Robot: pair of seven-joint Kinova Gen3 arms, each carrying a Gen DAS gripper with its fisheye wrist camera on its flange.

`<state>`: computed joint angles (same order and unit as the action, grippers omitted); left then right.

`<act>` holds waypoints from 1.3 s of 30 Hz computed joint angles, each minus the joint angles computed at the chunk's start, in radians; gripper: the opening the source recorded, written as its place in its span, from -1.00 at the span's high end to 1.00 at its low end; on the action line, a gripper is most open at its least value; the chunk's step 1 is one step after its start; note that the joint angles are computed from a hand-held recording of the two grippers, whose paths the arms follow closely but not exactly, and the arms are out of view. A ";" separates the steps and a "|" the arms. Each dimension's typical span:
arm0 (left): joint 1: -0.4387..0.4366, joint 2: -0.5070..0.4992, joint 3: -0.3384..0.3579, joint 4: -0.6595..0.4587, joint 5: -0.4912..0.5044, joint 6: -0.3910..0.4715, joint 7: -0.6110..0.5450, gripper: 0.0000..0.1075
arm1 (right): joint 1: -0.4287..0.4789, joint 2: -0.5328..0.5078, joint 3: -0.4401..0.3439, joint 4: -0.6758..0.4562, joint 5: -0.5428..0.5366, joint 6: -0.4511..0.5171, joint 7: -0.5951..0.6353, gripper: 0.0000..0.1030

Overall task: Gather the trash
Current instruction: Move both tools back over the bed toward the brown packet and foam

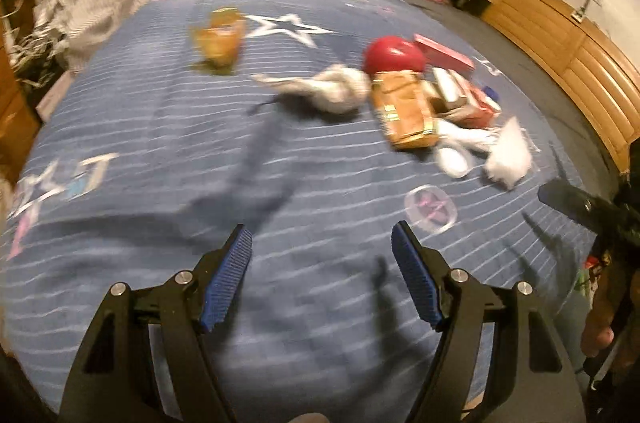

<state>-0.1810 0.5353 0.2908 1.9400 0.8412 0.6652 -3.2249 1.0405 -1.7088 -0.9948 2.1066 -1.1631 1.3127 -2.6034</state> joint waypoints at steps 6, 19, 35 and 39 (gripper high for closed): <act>0.119 0.030 0.015 -0.066 -0.020 0.015 0.163 -0.29 | 0.032 -0.087 0.080 0.187 -0.081 0.060 -0.011 -0.47; 0.298 0.096 0.064 -0.134 -0.186 -0.170 0.440 -0.29 | 0.182 -0.005 -0.001 0.285 -0.251 0.008 0.335 -0.24; 0.113 -0.022 0.061 -0.053 -0.287 -0.042 0.281 -0.07 | 0.101 0.551 -0.228 0.153 -0.009 -0.125 0.933 -0.25; 0.073 -0.027 0.067 -0.033 -0.214 -0.047 0.248 -0.22 | 0.103 0.415 -0.127 0.190 -0.073 -0.054 0.850 -0.44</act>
<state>-0.1084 0.5083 0.3573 1.9073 0.6268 0.6185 -2.9773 1.1434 -1.2933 -1.1220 2.2965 -1.2366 1.2588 -1.7536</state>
